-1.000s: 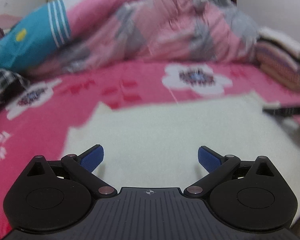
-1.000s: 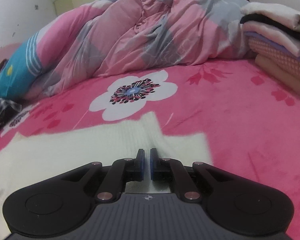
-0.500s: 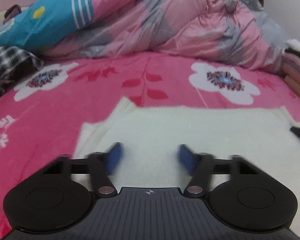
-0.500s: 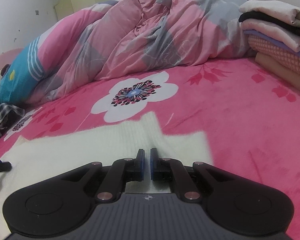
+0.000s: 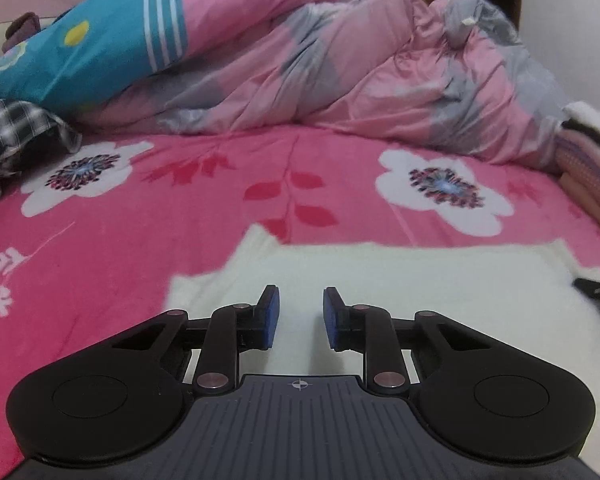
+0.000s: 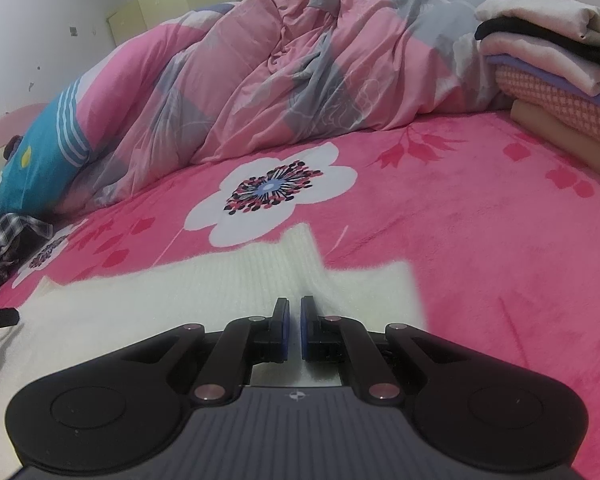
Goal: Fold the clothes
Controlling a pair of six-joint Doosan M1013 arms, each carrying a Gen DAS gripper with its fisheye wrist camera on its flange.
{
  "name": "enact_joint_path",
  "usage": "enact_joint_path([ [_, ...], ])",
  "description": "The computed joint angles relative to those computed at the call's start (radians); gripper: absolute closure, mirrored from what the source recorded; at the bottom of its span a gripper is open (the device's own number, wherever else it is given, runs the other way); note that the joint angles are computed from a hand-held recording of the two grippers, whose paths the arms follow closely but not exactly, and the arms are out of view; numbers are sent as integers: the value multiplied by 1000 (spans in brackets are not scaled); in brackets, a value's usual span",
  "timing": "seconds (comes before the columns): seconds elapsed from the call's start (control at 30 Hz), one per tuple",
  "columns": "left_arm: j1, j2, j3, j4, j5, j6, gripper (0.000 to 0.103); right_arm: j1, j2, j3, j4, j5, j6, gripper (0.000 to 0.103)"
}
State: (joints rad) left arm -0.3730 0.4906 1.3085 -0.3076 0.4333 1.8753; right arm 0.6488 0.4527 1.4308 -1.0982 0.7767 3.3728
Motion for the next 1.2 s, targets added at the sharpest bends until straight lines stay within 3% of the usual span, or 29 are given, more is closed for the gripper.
enact_joint_path([
  [0.1,16,23,-21,-38,26,-4,78,-1,1,-1,0,-1,1,99],
  [0.2,26,13,-13,-131,-5,52,79,-1,0,0,0,-4,3,99],
  [0.27,28,14,-19,-101,-13,23,79,-2,0,1,-1,-6,5,99],
  [0.33,35,38,-50,-21,41,-72,79,-3,-2,5,-4,-12,15,99],
  [0.47,67,48,-73,-135,77,-74,81,-4,-6,14,-12,-23,35,99],
  [0.57,84,10,-78,-41,41,-195,83,-5,-8,18,-17,-30,45,99],
  [0.63,104,-42,-56,-34,-13,-181,83,-6,-10,21,-20,-35,52,99],
  [0.73,114,-117,-21,191,-95,-286,83,-7,-12,25,-24,-42,63,99],
  [0.8,123,-151,-4,237,-92,-286,82,-7,-13,27,-26,-44,66,99],
  [1.03,122,-176,127,-258,40,192,82,-5,-9,19,-18,-27,43,99],
  [1.13,113,-170,201,-435,53,313,82,-2,-4,8,-6,-10,16,99],
  [1.2,106,-165,240,-453,16,316,81,-1,-2,4,0,-5,5,99],
])
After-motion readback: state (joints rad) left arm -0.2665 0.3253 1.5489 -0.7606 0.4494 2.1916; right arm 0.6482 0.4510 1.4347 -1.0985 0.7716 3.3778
